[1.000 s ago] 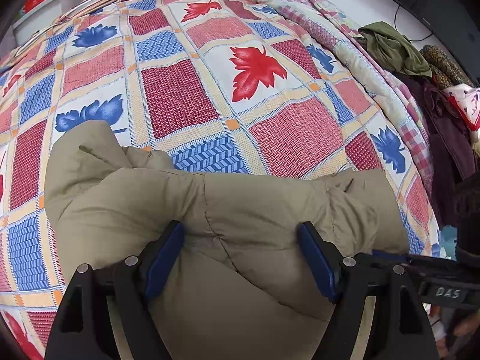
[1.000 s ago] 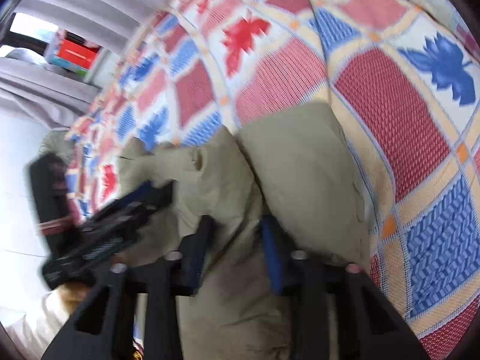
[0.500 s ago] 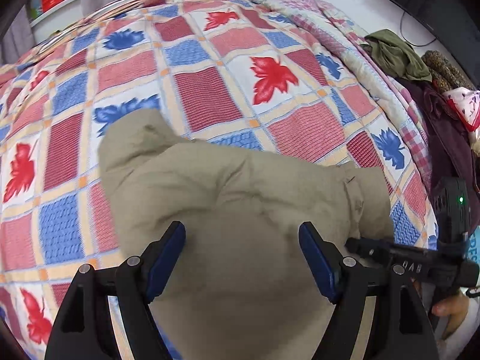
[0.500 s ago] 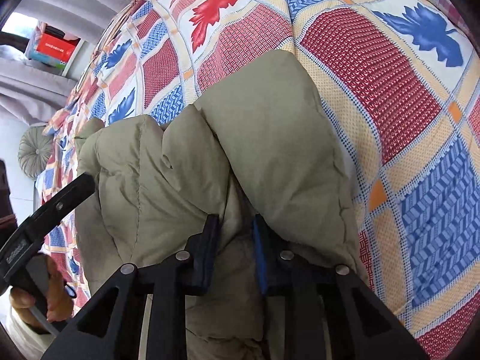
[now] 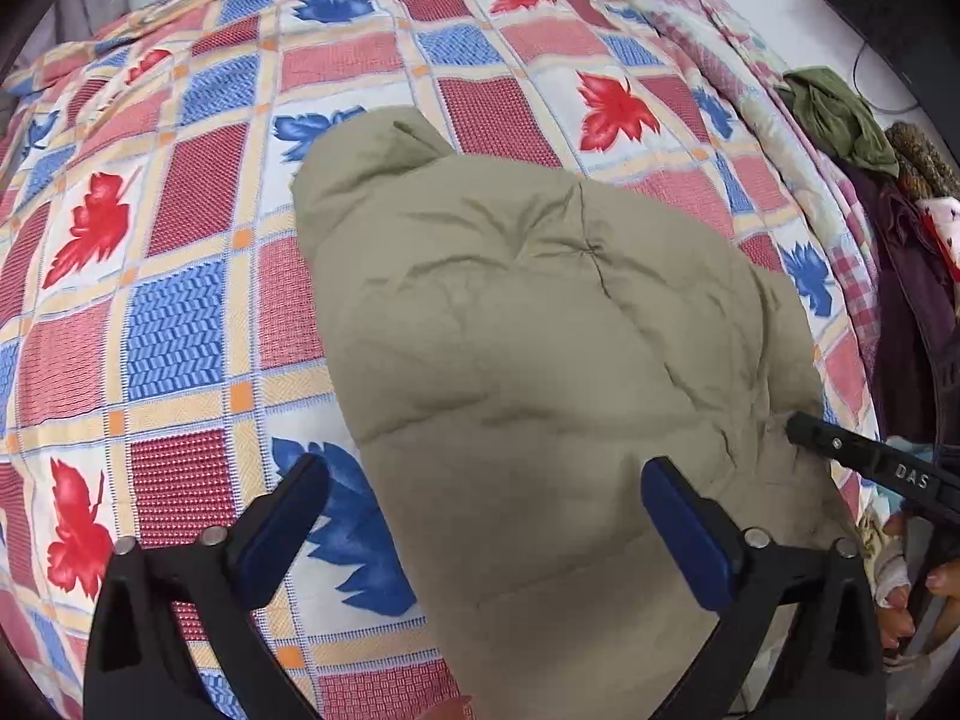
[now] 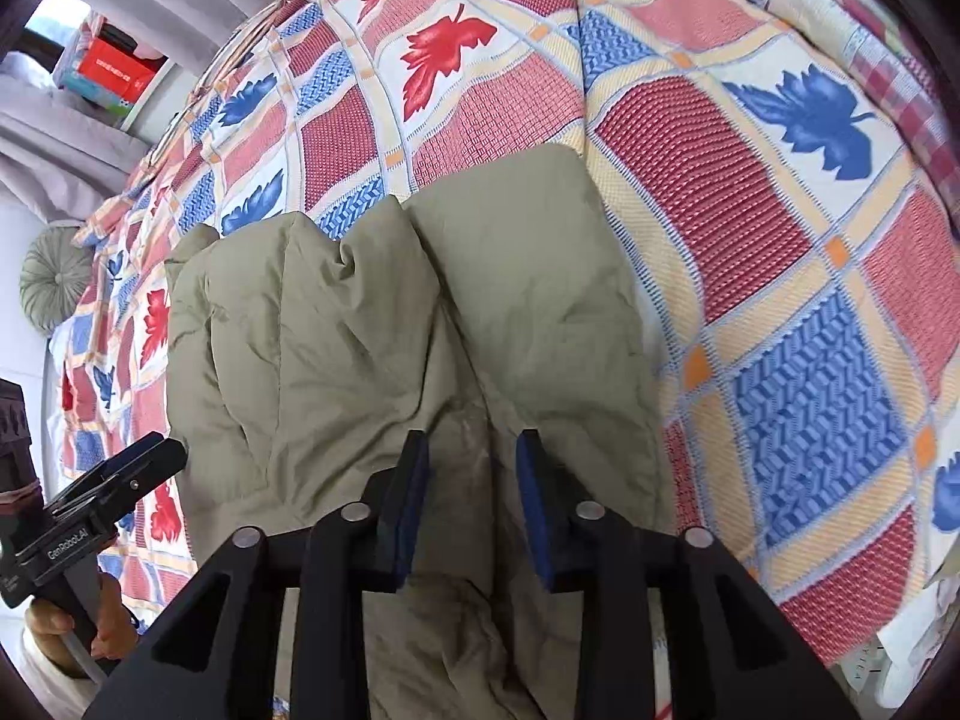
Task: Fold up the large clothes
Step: 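Grasp the folded khaki bundle edge with both grippers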
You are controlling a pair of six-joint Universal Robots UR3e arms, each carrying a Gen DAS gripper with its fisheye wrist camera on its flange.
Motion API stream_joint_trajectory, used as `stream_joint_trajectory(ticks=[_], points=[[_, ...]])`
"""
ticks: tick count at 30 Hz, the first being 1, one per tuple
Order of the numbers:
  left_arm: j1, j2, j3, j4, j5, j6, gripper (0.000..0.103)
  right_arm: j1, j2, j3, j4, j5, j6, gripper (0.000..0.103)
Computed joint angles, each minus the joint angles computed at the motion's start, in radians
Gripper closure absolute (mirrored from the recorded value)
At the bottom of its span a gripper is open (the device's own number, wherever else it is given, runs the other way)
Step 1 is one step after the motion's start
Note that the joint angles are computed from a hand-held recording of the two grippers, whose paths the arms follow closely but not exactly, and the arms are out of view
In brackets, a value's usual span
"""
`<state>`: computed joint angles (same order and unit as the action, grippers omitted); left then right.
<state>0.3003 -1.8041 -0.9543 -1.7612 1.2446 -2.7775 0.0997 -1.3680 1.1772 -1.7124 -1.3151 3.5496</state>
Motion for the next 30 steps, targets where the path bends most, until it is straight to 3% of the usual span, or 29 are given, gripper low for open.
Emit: stream_joint_trajectory(ticks=[7,9,11,16,18,20,27,30], points=[[0.023,0.024,-0.038,-0.01,0.008,0.003,0.0,-0.028,-0.041,-0.04,0.075,-0.012,-0.025,0.063],[0.034,0.033,-0.051,-0.015,0.003,0.005,0.0,-0.033,-0.046,-0.059,0.088,-0.029,-0.029,0.059],[0.057,0.038,-0.058,-0.034,-0.02,0.016,0.0,-0.043,-0.057,-0.059,0.09,-0.044,-0.034,0.046],[0.104,0.036,-0.074,-0.057,-0.031,0.023,0.0,-0.082,-0.081,-0.03,0.102,-0.052,-0.063,0.045],[0.112,0.031,-0.082,-0.056,-0.017,0.007,0.0,-0.097,-0.097,0.003,0.093,-0.049,-0.074,0.039],[0.115,0.034,-0.103,-0.033,-0.003,-0.006,0.0,-0.123,-0.128,0.069,0.06,-0.024,-0.085,0.02],[0.153,0.001,-0.086,-0.084,-0.082,0.023,0.0,-0.243,-0.201,0.269,-0.051,0.167,-0.131,0.019],[0.142,-0.009,-0.098,-0.059,-0.075,-0.003,0.0,-0.268,-0.178,0.294,-0.055,0.226,-0.151,0.019]])
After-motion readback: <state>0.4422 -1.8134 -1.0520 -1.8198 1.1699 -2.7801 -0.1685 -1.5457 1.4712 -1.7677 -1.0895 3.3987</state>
